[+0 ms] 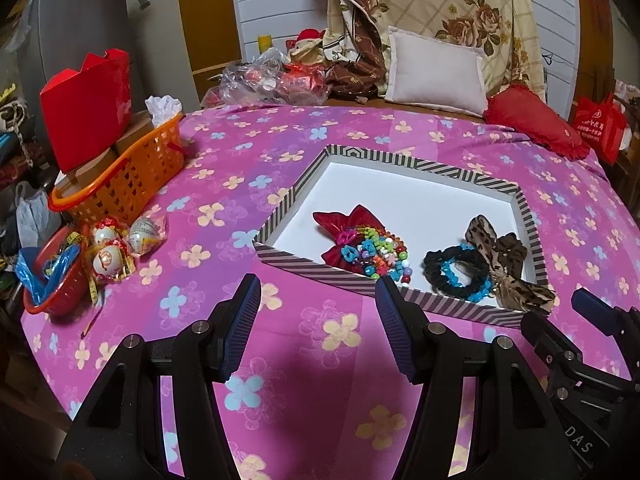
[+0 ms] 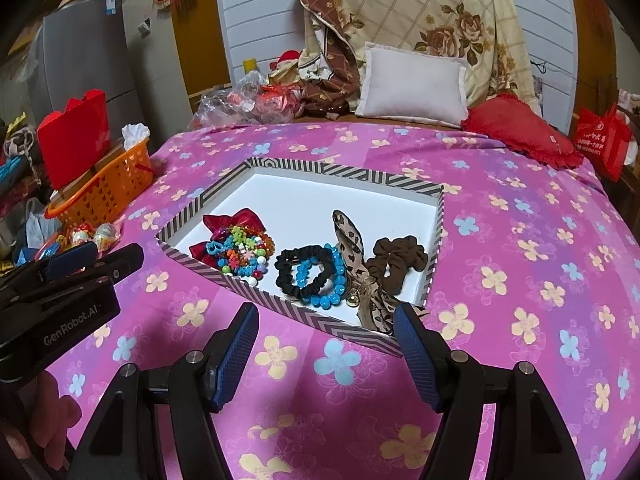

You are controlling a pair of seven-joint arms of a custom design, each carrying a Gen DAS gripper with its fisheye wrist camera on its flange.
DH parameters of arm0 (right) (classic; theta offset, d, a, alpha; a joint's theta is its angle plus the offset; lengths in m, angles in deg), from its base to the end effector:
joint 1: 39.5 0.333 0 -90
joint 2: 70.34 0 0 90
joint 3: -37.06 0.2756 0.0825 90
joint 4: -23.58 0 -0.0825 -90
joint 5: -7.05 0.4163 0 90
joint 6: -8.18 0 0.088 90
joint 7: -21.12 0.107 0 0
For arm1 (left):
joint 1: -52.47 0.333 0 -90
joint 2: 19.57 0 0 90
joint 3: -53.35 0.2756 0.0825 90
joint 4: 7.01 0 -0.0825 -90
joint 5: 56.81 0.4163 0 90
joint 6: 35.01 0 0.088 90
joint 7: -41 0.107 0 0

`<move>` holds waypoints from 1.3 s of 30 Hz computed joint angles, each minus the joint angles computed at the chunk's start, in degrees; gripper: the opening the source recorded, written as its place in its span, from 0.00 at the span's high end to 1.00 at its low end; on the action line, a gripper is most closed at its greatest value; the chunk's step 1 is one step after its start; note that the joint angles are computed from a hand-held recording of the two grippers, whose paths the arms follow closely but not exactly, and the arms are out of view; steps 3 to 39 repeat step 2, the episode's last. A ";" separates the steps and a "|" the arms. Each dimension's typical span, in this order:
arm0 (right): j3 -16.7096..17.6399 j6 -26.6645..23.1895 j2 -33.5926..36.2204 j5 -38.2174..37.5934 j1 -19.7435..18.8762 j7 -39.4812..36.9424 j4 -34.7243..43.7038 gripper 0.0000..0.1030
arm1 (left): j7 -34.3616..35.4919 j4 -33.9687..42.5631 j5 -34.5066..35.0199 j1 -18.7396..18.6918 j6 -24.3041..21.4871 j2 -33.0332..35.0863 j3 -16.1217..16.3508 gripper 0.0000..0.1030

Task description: Organize jewelry

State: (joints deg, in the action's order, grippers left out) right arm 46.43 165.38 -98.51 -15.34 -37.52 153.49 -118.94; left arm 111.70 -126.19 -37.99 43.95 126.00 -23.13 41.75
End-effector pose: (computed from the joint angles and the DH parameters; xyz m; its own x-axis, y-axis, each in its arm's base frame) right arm 0.4801 0.1148 0.4927 -0.1884 -0.9783 -0.0861 -0.6753 0.1927 -0.7120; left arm 0.5699 -0.2273 0.4918 -0.2539 -0.9649 -0.0668 -0.6527 0.2219 -0.7244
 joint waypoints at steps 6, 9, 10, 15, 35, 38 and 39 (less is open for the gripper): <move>-0.32 -0.06 -0.12 -0.14 -0.31 -0.15 -0.29 0.34 | 1.74 0.54 -2.20 -0.17 -0.59 0.68 0.27 0.42; -0.32 -0.06 -0.12 -0.14 -0.31 -0.15 -0.29 0.34 | 1.74 0.54 -2.20 -0.17 -0.59 0.68 0.27 0.42; -0.32 -0.06 -0.12 -0.14 -0.31 -0.15 -0.29 0.34 | 1.74 0.54 -2.20 -0.17 -0.59 0.68 0.27 0.42; -0.32 -0.06 -0.12 -0.14 -0.31 -0.15 -0.29 0.34 | 1.74 0.54 -2.20 -0.17 -0.59 0.68 0.27 0.42; -0.32 -0.06 -0.12 -0.14 -0.31 -0.15 -0.29 0.34 | 1.74 0.54 -2.20 -0.17 -0.59 0.68 0.27 0.42; -0.32 -0.06 -0.12 -0.14 -0.31 -0.15 -0.29 0.34 | 1.74 0.54 -2.20 -0.17 -0.59 0.68 0.27 0.42; -0.32 -0.06 -0.12 -0.14 -0.31 -0.15 -0.29 0.34 | 1.74 0.54 -2.20 -0.17 -0.59 0.68 0.27 0.42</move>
